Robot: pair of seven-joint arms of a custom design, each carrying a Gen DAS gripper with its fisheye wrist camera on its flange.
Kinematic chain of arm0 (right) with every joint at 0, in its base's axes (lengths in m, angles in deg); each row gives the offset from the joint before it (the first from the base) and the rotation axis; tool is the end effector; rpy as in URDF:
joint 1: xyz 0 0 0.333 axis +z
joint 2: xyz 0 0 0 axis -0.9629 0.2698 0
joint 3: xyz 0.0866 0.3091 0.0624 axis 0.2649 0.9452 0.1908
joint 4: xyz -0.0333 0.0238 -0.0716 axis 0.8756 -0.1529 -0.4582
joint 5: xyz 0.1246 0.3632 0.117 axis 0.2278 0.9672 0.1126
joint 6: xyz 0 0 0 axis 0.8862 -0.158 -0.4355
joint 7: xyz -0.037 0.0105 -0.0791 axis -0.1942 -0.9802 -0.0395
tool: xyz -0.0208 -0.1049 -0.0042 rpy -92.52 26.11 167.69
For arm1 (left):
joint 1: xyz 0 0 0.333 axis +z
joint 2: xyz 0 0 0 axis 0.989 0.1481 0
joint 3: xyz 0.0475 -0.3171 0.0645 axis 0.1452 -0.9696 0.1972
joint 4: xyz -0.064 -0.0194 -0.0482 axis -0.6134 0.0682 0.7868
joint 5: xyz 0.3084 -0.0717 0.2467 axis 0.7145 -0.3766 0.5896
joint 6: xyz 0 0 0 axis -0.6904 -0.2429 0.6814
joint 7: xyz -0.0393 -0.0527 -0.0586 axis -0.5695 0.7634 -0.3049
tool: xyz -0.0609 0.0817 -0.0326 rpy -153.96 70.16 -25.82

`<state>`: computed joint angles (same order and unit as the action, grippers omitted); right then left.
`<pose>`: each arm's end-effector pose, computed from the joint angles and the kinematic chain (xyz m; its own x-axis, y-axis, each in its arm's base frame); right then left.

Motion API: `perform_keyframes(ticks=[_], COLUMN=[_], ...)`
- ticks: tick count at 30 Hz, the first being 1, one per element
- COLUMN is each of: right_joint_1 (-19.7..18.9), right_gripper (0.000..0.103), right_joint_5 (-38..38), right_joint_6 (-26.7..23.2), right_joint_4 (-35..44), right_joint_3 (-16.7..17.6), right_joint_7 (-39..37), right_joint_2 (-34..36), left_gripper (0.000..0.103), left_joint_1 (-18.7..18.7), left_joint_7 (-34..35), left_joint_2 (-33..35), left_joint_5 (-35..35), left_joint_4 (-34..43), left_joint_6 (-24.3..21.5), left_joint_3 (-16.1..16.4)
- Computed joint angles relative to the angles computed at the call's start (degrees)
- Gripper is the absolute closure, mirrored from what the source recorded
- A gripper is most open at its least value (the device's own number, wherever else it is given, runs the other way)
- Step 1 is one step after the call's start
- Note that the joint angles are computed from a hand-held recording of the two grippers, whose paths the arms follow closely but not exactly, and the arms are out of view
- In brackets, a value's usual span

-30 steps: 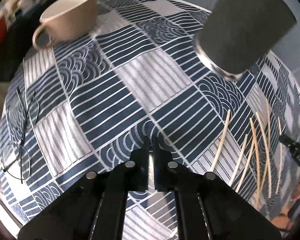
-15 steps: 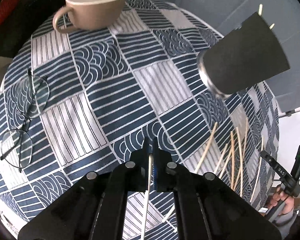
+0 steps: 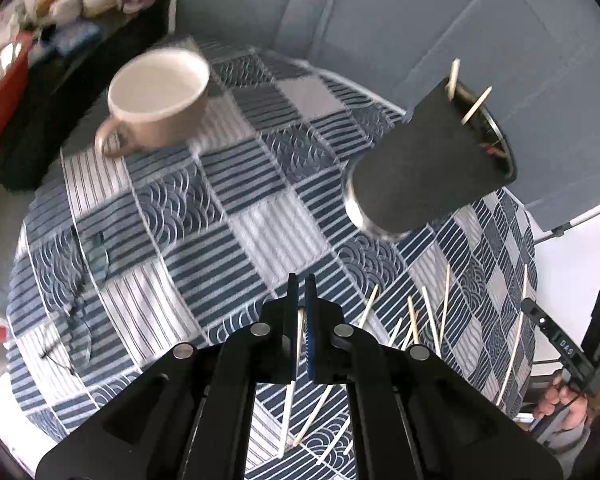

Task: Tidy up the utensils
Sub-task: 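Lift both chopsticks and carry them toward the black holder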

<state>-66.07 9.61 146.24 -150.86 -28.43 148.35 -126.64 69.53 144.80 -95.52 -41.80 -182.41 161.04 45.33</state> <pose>0.3420 0.0455 0.5276 -0.2067 -0.9243 -0.3209 -0.8213 0.3422 -0.4566 0.4665 -0.1837 0.5344 -0.1862 -0.9304 0.3157 -0.9458 0.0828 -0.3139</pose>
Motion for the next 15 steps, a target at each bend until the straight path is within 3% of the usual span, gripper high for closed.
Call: perform_keyframes(ticks=[15], right_joint_1=[0.5], right_gripper=[0.098], right_joint_5=[-0.9], right_joint_6=[5.3], right_joint_4=[8.7], right_joint_3=[0.2], right_joint_7=[-3.0], right_joint_2=[5.5], left_gripper=[0.1], left_joint_1=[-1.2], left_joint_7=[2.6], left_joint_2=[4.6], left_joint_5=[1.9], left_joint_4=[13.5], left_joint_6=[1.9], left_joint_3=[-1.7])
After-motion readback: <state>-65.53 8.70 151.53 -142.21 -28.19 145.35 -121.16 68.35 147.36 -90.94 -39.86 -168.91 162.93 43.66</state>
